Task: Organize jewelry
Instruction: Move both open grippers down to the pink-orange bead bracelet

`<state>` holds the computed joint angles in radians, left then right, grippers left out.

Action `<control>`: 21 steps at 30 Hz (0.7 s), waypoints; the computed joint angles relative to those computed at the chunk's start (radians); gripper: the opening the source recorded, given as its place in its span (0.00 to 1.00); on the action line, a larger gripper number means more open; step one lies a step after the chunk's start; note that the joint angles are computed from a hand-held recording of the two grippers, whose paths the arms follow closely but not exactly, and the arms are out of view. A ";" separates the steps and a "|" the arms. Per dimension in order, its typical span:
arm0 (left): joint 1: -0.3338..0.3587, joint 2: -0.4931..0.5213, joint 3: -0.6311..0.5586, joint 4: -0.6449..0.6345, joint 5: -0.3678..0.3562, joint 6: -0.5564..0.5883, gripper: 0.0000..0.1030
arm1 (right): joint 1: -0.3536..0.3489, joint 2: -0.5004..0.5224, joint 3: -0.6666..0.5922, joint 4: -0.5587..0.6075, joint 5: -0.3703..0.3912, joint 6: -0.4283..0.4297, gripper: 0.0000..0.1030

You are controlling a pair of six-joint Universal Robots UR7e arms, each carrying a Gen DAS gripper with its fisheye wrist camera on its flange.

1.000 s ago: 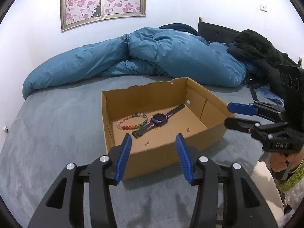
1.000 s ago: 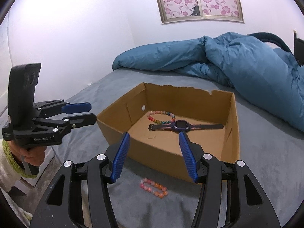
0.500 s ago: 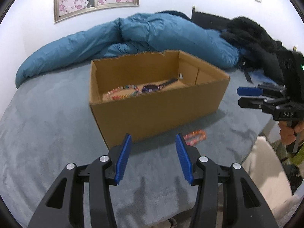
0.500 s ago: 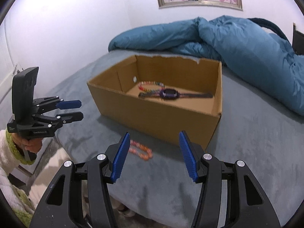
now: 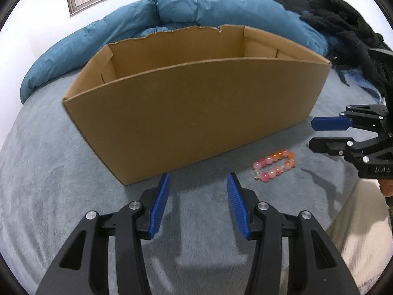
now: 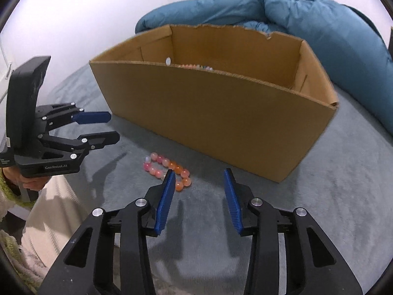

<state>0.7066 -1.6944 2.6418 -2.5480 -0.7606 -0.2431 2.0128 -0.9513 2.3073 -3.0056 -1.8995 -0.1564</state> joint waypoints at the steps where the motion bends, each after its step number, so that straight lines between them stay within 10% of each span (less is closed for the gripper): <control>1: 0.004 0.013 -0.004 -0.003 0.003 -0.001 0.45 | 0.000 0.007 -0.004 0.004 0.000 0.000 0.36; 21: 0.017 0.044 -0.015 0.015 0.007 -0.009 0.45 | -0.009 0.053 -0.048 0.047 -0.002 -0.012 0.32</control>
<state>0.7240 -1.6500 2.6272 -2.5329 -0.7538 -0.2519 2.0042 -0.8987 2.2598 -2.9589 -1.9018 -0.1684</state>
